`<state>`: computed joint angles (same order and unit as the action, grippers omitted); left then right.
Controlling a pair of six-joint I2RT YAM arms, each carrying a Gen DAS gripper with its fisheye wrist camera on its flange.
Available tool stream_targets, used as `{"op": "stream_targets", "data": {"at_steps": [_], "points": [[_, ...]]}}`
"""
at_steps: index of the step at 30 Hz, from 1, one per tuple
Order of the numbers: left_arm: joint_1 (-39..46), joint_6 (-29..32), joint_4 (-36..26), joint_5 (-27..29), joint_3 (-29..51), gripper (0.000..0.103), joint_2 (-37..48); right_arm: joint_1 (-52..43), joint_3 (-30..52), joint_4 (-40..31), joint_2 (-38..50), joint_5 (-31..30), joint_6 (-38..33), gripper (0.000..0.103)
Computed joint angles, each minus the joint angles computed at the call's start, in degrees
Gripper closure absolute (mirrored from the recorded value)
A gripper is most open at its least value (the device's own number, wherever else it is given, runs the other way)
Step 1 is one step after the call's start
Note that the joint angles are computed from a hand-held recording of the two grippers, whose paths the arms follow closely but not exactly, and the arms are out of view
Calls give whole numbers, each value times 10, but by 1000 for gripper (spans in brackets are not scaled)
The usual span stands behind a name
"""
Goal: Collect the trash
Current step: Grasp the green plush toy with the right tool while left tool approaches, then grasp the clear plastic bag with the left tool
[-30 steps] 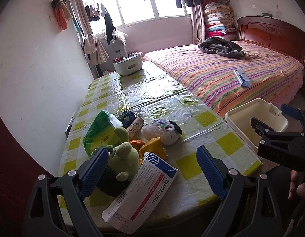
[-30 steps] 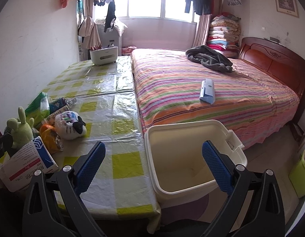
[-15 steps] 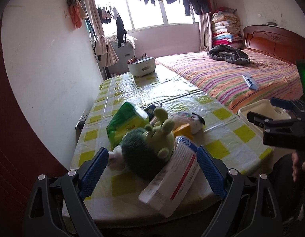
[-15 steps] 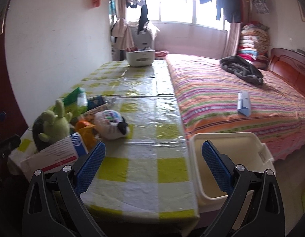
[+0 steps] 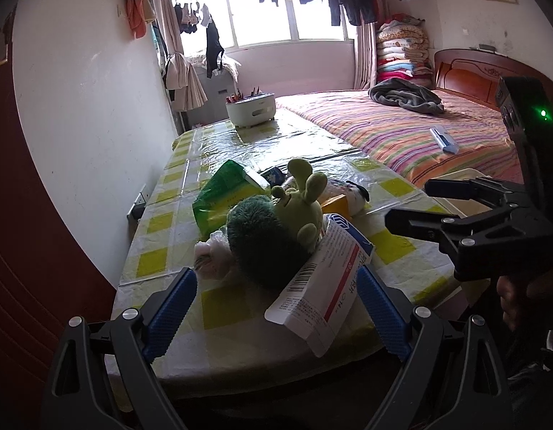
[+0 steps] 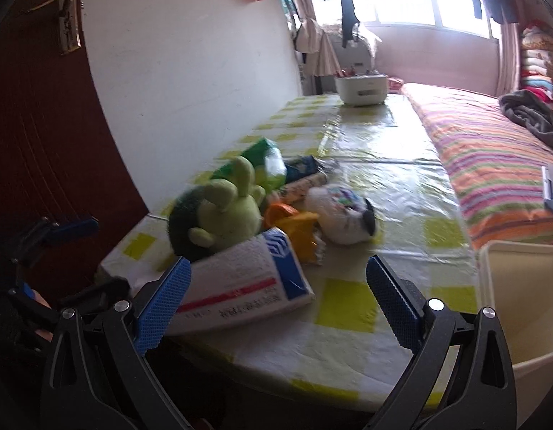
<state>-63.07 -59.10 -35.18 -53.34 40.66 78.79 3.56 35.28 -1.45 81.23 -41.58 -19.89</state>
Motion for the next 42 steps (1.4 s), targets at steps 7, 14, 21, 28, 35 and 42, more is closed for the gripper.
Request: {"op": "stream_targets", "data": {"at_steps": [7, 14, 21, 28, 35, 42], "points": [[4, -28, -10, -1, -14, 15, -24, 74, 40, 43, 30, -2, 46, 6], [3, -47, -20, 7, -24, 15, -28, 152, 98, 51, 115, 41, 54, 6], [7, -44, -2, 22, -29, 15, -24, 201, 140, 46, 186, 86, 38, 8], [18, -44, 8, 36, -27, 15, -9, 201, 158, 43, 195, 65, 30, 32], [41, -15, 54, 67, -36, 15, -6, 147, 172, 66, 187, -13, 55, 34], [98, 37, 101, 73, -48, 15, -32, 83, 215, 58, 189, -68, 63, 34]]}}
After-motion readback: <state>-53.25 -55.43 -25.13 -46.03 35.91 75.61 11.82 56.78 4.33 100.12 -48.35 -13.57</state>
